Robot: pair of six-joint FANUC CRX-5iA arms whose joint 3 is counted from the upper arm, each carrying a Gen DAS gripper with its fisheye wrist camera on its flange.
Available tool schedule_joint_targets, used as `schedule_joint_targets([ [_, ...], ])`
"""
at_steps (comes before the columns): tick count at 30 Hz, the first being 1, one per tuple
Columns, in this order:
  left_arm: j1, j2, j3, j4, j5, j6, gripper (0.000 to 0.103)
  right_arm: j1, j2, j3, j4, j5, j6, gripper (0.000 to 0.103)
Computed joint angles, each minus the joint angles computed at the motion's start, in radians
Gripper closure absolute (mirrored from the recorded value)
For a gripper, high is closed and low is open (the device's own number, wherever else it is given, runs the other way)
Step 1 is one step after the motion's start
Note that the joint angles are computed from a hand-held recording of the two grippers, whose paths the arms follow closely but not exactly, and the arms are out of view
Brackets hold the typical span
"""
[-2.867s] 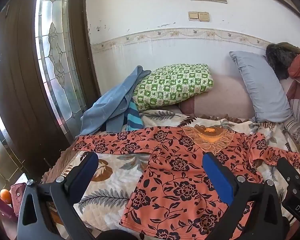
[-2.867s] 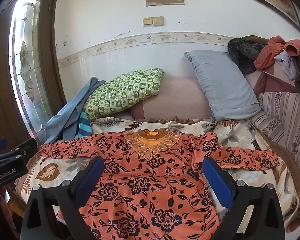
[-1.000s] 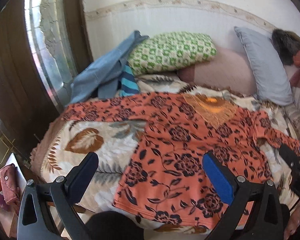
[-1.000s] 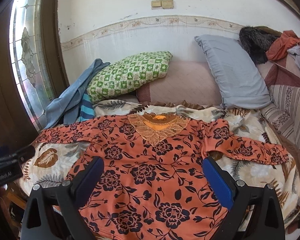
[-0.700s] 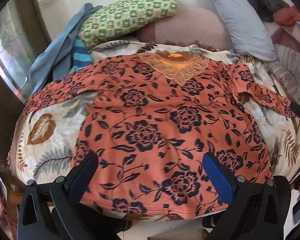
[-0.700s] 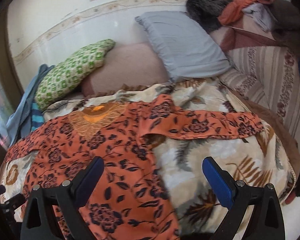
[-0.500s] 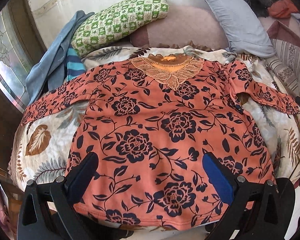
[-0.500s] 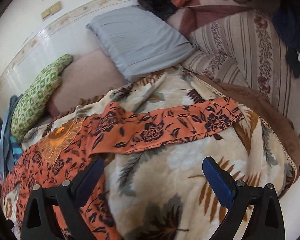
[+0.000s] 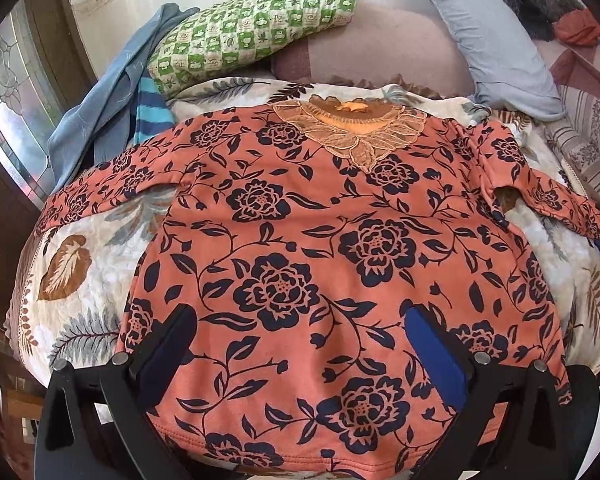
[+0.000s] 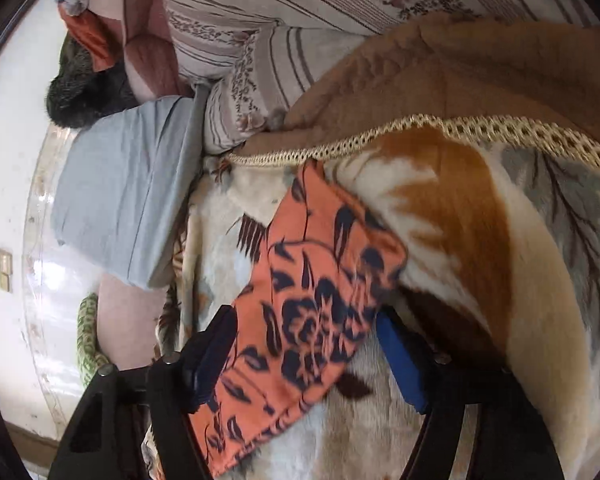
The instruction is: Fold small clothes
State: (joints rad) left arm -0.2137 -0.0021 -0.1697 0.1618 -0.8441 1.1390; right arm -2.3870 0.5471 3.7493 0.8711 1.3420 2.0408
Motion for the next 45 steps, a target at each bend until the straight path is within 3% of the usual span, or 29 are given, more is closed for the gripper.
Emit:
schedule_joint_targets([
  [2, -0.005, 0.009, 0.009, -0.003, 0.0, 0.009, 0.0, -0.059, 0.013, 0.011, -0.004, -0.039, 0.05, 0.041],
  [4, -0.008, 0.016, 0.016, 0.001, -0.006, 0.011, 0.0, -0.159, 0.05, 0.052, -0.043, -0.137, 0.109, 0.083],
  [5, -0.007, 0.018, 0.017, 0.006, -0.008, 0.006, 0.0, -0.181, 0.064, 0.072, -0.049, -0.164, 0.088, 0.087],
  [7, -0.004, 0.017, 0.013, 0.019, -0.006, -0.009, 0.0, -0.14, 0.044, 0.059, -0.014, -0.132, 0.019, 0.093],
  [10, 0.002, 0.02, 0.013, 0.028, -0.011, -0.017, 0.0, -0.031, -0.036, -0.035, 0.053, -0.011, 0.05, 0.095],
  [13, 0.027, 0.017, -0.004, 0.073, -0.011, -0.042, 0.0, 0.048, -0.078, -0.117, 0.16, 0.011, 0.073, 0.095],
  [16, 0.059, 0.005, -0.031, 0.125, -0.003, -0.072, 0.0, 0.065, -0.132, -0.219, 0.243, -0.046, 0.143, 0.095],
  [21, 0.125, -0.013, -0.063, 0.188, 0.004, -0.111, 0.0, 0.021, -0.318, -0.462, 0.29, -0.213, 0.342, 0.095],
  [25, 0.188, -0.03, -0.089, 0.228, 0.019, -0.142, 0.0, -0.024, -0.509, -0.676, 0.256, -0.36, 0.476, 0.095],
  [30, 0.27, -0.031, -0.11, 0.275, 0.01, -0.175, 0.0, -0.074, -0.768, -0.954, 0.115, -0.511, 0.68, 0.095],
  [33, 0.318, -0.029, -0.117, 0.294, -0.001, -0.188, 0.0, -0.083, -0.949, -1.167, -0.001, -0.484, 0.864, 0.095],
  [36, 0.363, -0.025, -0.124, 0.312, -0.009, -0.192, 0.0, -0.089, -1.141, -1.414, -0.135, -0.377, 1.061, 0.091],
  [39, 0.404, -0.021, -0.132, 0.324, -0.016, -0.185, 0.0, -0.144, -1.274, -1.532, -0.367, -0.4, 1.177, 0.084],
  [41, 0.424, -0.01, -0.125, 0.321, -0.026, -0.168, 0.0, -0.164, -1.326, -1.556, -0.479, -0.467, 1.219, 0.08],
  [42, 0.432, -0.006, -0.123, 0.321, -0.03, -0.161, 0.0, -0.168, -1.339, -1.551, -0.517, -0.517, 1.249, 0.073],
  [45, 0.447, -0.012, -0.129, 0.329, -0.009, -0.15, 0.0, -0.151, -1.366, -1.586, -0.533, -0.544, 1.361, 0.025],
])
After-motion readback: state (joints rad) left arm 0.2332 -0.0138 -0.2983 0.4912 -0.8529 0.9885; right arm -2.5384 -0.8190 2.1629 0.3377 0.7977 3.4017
